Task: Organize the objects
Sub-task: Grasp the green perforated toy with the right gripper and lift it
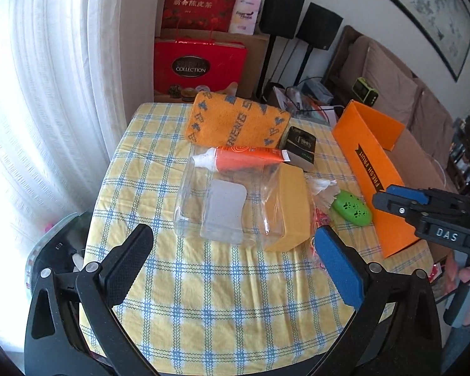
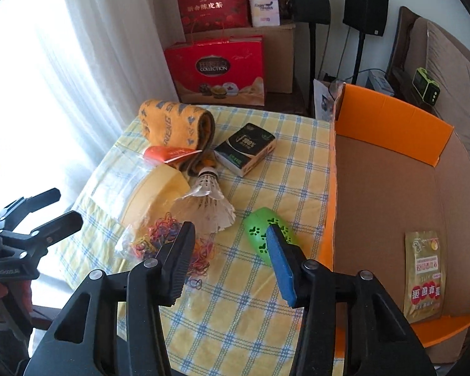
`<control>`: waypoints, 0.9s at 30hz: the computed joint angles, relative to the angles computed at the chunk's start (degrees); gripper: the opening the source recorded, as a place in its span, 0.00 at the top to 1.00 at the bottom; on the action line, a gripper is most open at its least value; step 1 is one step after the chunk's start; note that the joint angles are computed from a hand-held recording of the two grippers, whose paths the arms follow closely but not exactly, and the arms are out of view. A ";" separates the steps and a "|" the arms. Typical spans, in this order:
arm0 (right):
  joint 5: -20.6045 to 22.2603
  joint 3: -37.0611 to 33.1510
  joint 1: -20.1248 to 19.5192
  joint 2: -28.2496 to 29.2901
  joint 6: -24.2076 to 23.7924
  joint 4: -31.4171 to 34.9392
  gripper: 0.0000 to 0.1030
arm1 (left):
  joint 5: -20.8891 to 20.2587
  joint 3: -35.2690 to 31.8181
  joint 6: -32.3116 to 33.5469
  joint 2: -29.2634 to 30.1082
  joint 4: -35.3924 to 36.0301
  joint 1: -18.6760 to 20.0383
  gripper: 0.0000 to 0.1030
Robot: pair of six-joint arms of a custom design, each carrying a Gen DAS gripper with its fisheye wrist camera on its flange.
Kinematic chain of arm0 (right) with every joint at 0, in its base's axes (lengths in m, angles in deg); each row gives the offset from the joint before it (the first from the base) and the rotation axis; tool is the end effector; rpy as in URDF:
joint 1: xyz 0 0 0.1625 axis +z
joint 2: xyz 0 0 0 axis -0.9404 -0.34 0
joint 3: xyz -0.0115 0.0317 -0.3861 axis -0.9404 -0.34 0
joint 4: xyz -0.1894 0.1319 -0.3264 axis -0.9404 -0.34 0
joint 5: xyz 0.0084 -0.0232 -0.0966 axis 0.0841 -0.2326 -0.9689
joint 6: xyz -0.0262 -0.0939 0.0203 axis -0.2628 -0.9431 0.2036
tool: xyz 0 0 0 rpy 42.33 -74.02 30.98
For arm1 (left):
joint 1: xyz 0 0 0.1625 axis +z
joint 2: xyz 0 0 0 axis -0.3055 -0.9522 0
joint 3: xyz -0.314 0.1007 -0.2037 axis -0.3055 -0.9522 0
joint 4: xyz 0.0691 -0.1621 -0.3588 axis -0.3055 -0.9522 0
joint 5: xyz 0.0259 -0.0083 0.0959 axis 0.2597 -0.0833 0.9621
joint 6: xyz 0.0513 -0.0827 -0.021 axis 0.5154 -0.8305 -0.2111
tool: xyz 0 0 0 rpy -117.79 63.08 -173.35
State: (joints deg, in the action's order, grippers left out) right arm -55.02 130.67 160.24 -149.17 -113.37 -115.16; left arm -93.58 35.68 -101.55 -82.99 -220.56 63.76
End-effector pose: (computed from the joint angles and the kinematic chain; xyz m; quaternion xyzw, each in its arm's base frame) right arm 0.0998 -0.5836 0.2290 0.3044 -0.9032 0.1704 0.2500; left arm -0.2276 -0.5322 0.0947 0.0990 0.9059 -0.3162 0.2635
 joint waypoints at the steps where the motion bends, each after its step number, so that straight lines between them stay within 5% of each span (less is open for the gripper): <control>1: -0.47 -0.61 -0.01 0.71 -0.01 0.40 0.55 | -0.48 -0.05 0.23 0.12 -0.27 0.07 0.00; 12: -12.53 -4.79 2.39 8.84 -5.56 -5.20 0.58 | -3.48 0.28 0.83 0.56 -1.78 0.49 0.00; 18: -19.95 -7.43 4.36 12.31 -13.21 -3.24 0.65 | -3.79 1.02 0.58 -0.30 -2.31 0.96 0.00; 27: -28.38 -12.61 4.96 17.70 -17.71 0.92 0.65 | -3.88 1.49 0.40 -1.03 -2.43 1.18 0.00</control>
State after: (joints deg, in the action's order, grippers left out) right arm -83.40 118.06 165.21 -131.47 -131.08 -114.24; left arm -97.46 37.17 -101.15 -84.01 -222.98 64.95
